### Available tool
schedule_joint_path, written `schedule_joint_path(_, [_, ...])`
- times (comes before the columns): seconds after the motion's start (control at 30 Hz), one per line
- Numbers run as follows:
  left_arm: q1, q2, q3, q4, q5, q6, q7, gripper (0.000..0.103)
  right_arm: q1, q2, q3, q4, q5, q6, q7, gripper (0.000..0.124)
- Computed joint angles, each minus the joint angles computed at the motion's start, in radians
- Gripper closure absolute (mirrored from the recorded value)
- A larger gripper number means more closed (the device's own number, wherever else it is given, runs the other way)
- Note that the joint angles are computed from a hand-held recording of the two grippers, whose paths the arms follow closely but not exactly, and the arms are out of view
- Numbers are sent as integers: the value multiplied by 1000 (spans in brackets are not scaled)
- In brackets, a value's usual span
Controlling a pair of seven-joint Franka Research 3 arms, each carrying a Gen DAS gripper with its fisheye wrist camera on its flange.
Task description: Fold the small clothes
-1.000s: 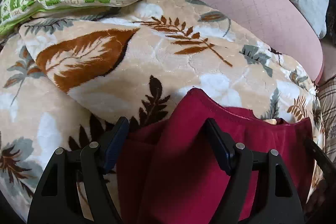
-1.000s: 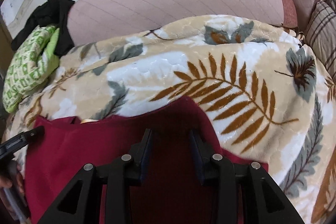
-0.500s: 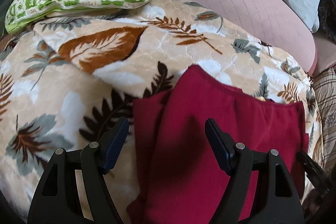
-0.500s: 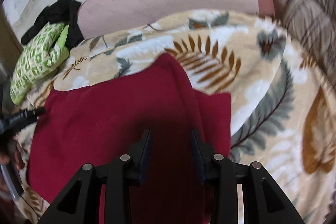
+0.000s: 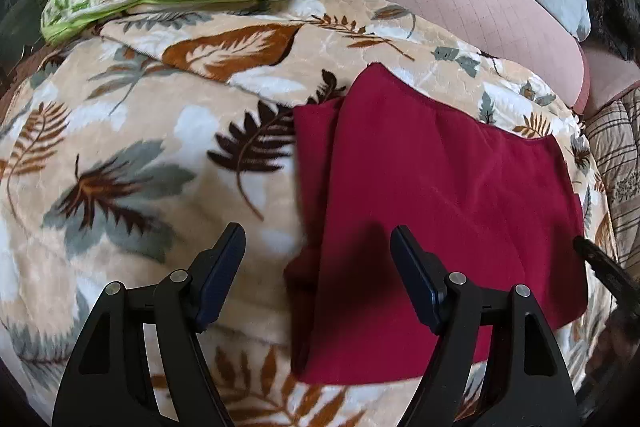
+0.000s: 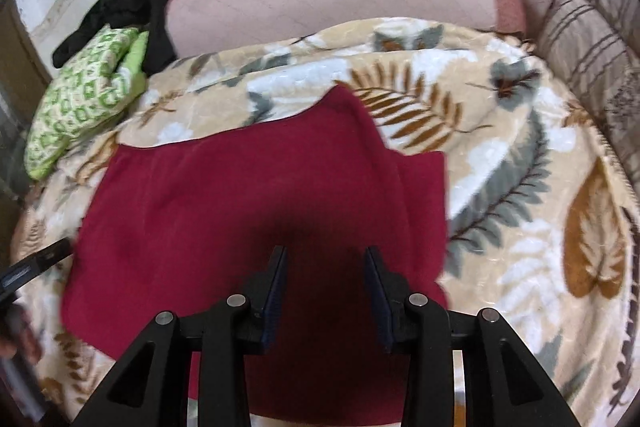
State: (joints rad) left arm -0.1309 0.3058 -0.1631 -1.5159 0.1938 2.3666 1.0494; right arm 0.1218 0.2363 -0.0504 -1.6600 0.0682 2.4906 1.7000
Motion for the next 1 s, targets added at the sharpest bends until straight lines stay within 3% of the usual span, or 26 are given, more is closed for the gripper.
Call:
schedule_joint_path(0.1, [12,-29,-5,-50,-29,27,1,27,-17,51,1,51,23,-95,-13,85])
schedule_joint_path(0.23, [16,-45,-2,-89,-34,53,-9,27,2,35,-2,60,-12,-101,-4,85])
schedule_joint_path(0.5, [43,-36,-13,-127,-106,104,8,27,18,70,74,140,155,-102,-165,84])
schedule_joint_path(0.83, [87,-20,-40,-146,-254,160,117,26,87,301,98,436,197,-169,-214,84])
schedule_joint_path(1.0, [109,9,-59,-99,-354,139,161,26,93,425,117,626,234,-221,-193,84])
